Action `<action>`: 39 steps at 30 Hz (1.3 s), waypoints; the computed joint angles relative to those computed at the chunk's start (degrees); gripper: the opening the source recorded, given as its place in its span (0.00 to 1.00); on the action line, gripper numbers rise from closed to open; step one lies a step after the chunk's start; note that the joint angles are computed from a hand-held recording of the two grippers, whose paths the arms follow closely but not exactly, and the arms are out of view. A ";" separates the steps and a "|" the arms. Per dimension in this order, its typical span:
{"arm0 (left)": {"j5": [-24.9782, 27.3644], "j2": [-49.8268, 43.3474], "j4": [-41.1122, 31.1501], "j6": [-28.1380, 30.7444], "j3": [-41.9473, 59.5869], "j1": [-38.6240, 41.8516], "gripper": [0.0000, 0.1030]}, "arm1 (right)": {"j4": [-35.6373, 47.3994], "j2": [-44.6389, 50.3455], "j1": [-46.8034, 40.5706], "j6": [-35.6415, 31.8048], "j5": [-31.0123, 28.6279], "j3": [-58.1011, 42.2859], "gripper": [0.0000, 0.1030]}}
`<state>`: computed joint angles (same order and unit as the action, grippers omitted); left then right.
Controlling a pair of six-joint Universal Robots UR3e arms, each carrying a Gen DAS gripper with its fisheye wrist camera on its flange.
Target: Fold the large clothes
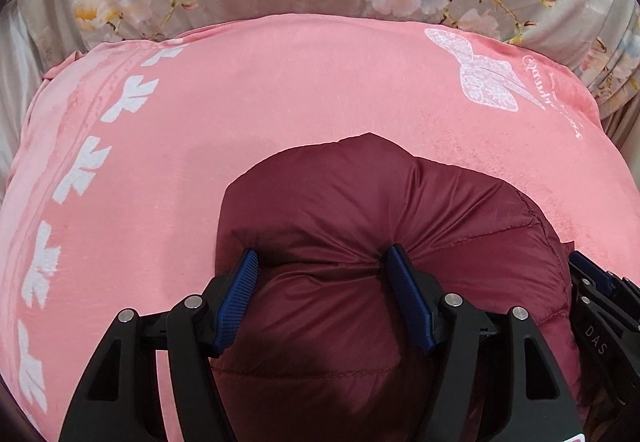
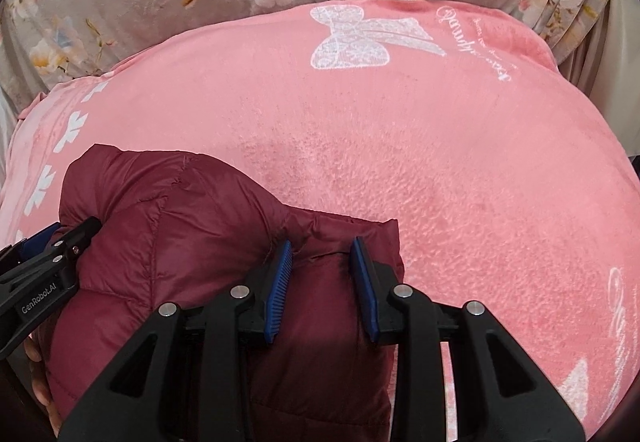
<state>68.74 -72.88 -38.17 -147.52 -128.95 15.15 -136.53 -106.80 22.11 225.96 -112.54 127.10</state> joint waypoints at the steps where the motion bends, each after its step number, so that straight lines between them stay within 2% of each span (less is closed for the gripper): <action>1: 0.19 -0.36 0.93 -0.35 -0.29 -0.27 0.65 | -0.83 0.12 -0.40 -0.31 0.36 0.53 0.30; 6: 1.37 -1.80 8.06 -1.89 -3.42 -1.62 0.66 | -5.88 0.21 -2.10 -1.55 2.25 3.89 0.30; 14: 3.08 -4.35 16.81 -3.52 -6.53 -3.37 0.68 | -10.38 1.74 -1.40 -1.28 1.28 5.96 0.29; 18: 4.03 -4.84 19.52 -3.96 -7.52 -4.08 0.68 | -10.73 1.69 -1.70 -1.85 1.42 6.20 0.29; 20: 4.06 -4.66 18.65 -3.83 -7.19 -4.05 0.68 | -8.07 0.87 -2.49 -3.10 2.18 4.97 0.29; 22: 3.96 -2.76 14.90 -2.10 -6.24 -3.46 0.68 | -0.57 -1.99 -1.33 -1.94 1.08 1.42 0.30; 23: 3.47 -0.14 10.10 0.05 -5.27 -2.30 0.68 | 1.49 -4.07 0.38 -0.93 -0.08 0.34 0.31; 25: 0.42 6.69 -1.60 4.19 -3.31 2.18 0.68 | 4.76 -6.04 4.72 0.53 -2.34 -2.47 0.31; 27: -4.38 14.85 -16.27 10.46 -1.20 8.51 0.68 | 9.01 -5.84 11.12 2.07 -4.79 -6.78 0.31; 29: -8.17 23.06 -30.17 18.15 0.06 14.73 0.68 | 11.27 -3.65 14.94 2.04 -3.92 -9.35 0.31; 31: -7.95 27.33 -35.57 21.72 -1.07 17.10 0.68 | 11.19 -0.60 16.16 2.28 -2.27 -9.70 0.31; 33: -5.94 27.78 -32.95 20.67 -3.99 16.02 0.68 | 9.16 2.44 16.91 3.32 -2.67 -8.55 0.30; 36: -5.04 30.77 -27.41 19.38 -9.38 15.87 0.71 | 5.69 2.01 15.98 3.59 -1.45 -6.19 0.31; 39: -5.09 30.64 -29.91 20.23 -7.76 16.61 0.73 | 6.22 -3.60 15.66 5.27 -1.20 -4.43 0.33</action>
